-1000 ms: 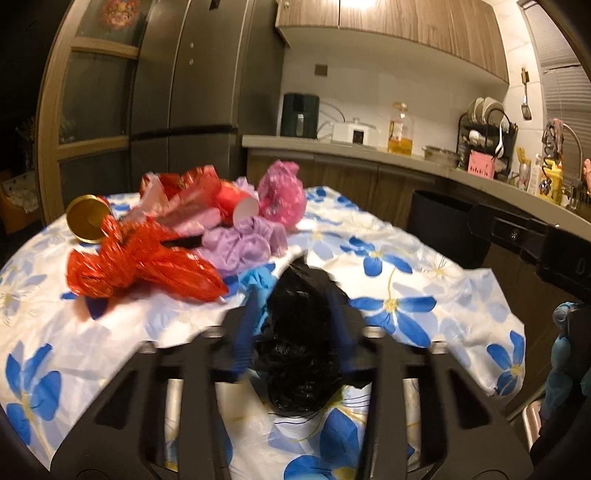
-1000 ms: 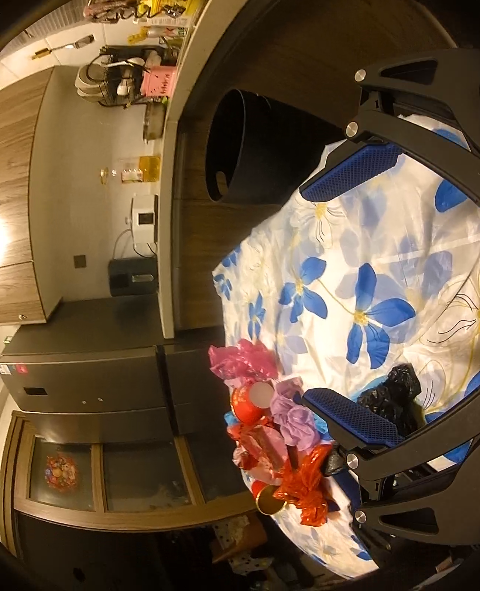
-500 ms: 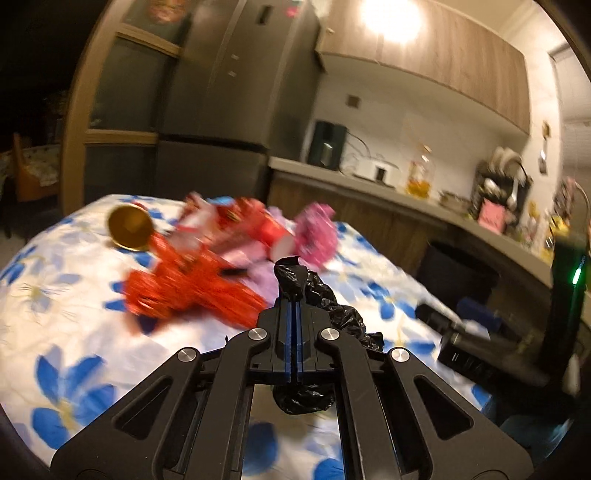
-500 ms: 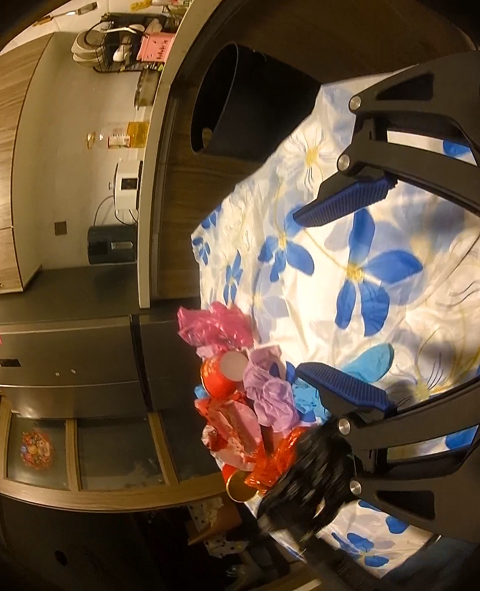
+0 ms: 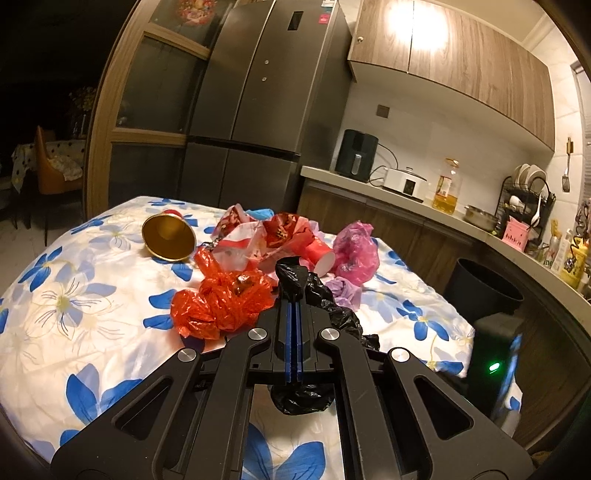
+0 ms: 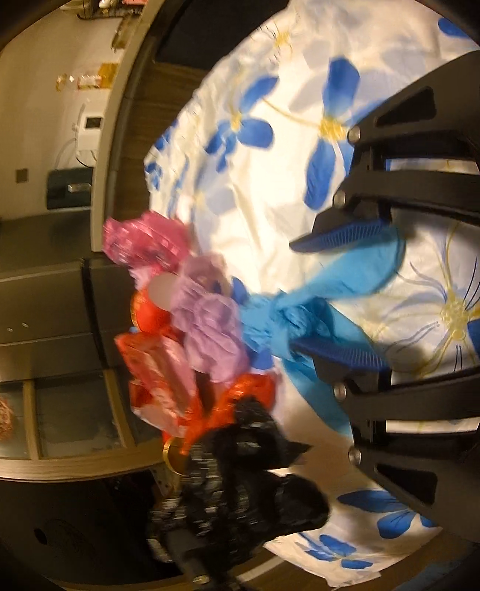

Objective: Collect trash
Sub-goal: 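Grasp the black plastic bag with the left tool while the right tool grasps the blue glove, then carry both items over the black bin and open both tools to drop them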

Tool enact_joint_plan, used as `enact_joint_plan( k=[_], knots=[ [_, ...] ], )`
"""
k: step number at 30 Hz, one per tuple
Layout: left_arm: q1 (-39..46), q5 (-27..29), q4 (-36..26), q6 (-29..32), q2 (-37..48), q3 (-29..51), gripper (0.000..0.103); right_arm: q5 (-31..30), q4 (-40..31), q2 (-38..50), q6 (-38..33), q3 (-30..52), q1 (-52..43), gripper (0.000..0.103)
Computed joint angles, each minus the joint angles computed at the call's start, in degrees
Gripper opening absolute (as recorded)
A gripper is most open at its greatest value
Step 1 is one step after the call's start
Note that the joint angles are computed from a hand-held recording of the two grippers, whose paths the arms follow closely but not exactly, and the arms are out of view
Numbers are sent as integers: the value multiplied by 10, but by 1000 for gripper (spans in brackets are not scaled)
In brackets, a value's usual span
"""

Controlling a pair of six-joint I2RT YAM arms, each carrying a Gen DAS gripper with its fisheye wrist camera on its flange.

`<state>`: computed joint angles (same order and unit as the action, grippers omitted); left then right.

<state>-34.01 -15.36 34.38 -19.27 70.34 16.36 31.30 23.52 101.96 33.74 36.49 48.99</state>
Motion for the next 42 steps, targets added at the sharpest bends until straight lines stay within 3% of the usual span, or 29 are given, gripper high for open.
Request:
enact_joint_plan(
  k=[3, 6, 15, 22, 25, 35, 42],
  knots=[
    [-3, -2, -4, 2, 5, 5, 1, -31, -3, 13, -8, 7, -7, 12],
    [-2, 0, -15, 2, 5, 12, 1, -42, -11, -5, -12, -2, -8, 7],
    [-48, -26, -36, 23, 2, 57, 1, 13, -69, -192, -12, -83, -10, 5],
    [-92, -13, -34, 49, 68, 157, 1, 59, -145, -349, -43, -110, -44, 5],
    [-96, 21, -45, 44, 112, 214, 1, 79, -178, -416, -67, -116, -76, 5],
    [-132, 80, -60, 68, 278, 415, 1, 58, -234, -544, -133, -114, -230, 5],
    [-165, 108, -84, 75, 399, 591, 1, 2, -201, -571, -194, -116, -391, 5]
  ],
)
